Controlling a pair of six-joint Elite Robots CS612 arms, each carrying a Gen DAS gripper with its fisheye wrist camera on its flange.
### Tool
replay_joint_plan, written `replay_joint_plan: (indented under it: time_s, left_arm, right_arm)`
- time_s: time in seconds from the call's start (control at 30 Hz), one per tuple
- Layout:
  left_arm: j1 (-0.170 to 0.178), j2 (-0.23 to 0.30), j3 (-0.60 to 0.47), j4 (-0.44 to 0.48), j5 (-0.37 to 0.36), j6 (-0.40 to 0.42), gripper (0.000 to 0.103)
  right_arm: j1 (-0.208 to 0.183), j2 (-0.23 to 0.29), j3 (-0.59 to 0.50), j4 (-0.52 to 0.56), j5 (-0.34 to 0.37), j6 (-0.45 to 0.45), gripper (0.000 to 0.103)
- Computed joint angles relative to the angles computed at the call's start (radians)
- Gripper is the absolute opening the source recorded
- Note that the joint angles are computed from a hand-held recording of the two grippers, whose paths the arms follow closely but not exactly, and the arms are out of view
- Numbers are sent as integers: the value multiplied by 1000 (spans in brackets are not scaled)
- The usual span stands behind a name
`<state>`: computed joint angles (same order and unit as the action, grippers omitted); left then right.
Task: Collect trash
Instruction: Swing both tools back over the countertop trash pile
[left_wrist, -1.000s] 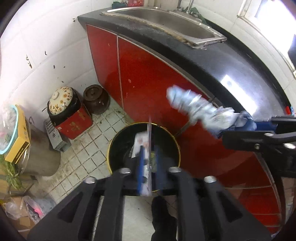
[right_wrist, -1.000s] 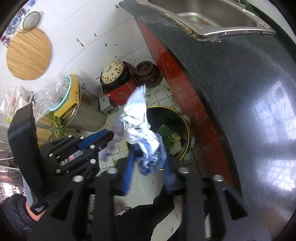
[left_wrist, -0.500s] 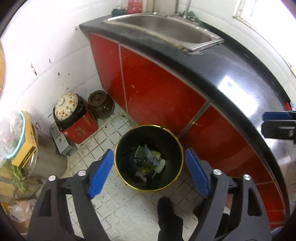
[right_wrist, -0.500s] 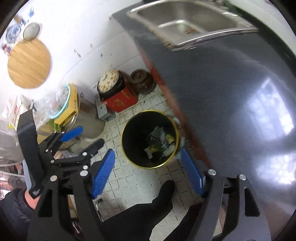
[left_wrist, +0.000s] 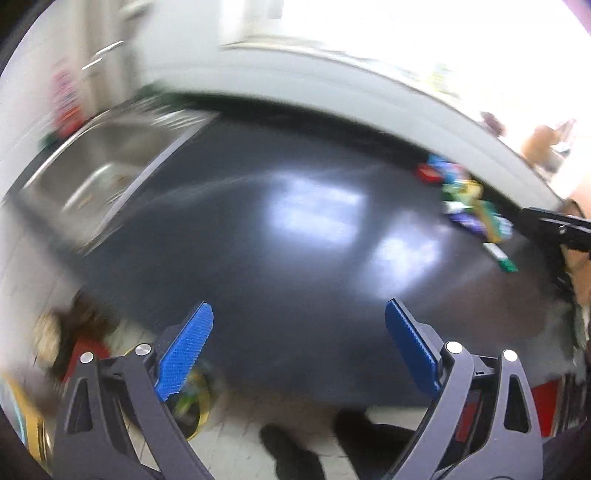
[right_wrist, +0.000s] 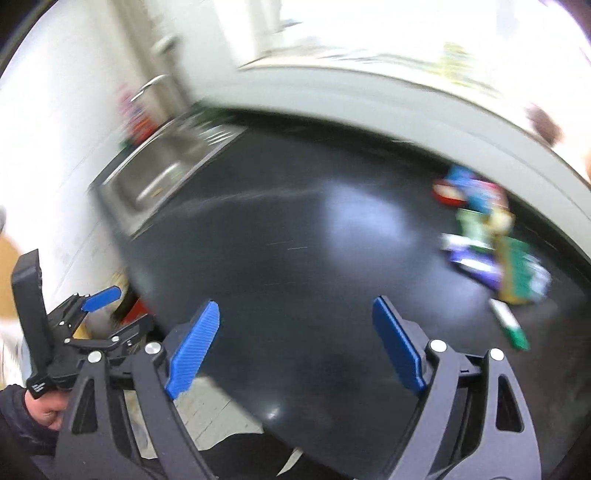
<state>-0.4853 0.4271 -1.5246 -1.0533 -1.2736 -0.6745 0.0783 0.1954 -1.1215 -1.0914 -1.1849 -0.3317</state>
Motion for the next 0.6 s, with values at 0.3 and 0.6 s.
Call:
replay_joint_plan:
  time_s: [0.3, 0.6]
  left_arm:
    - [-52, -140, 386, -335, -110, 320, 91]
    - [-57, -230, 629, -446, -143, 409, 91]
  right_arm:
    - [-136, 13, 3, -103, -48, 165, 82]
    - [-172, 1, 91, -143, -49, 162, 82]
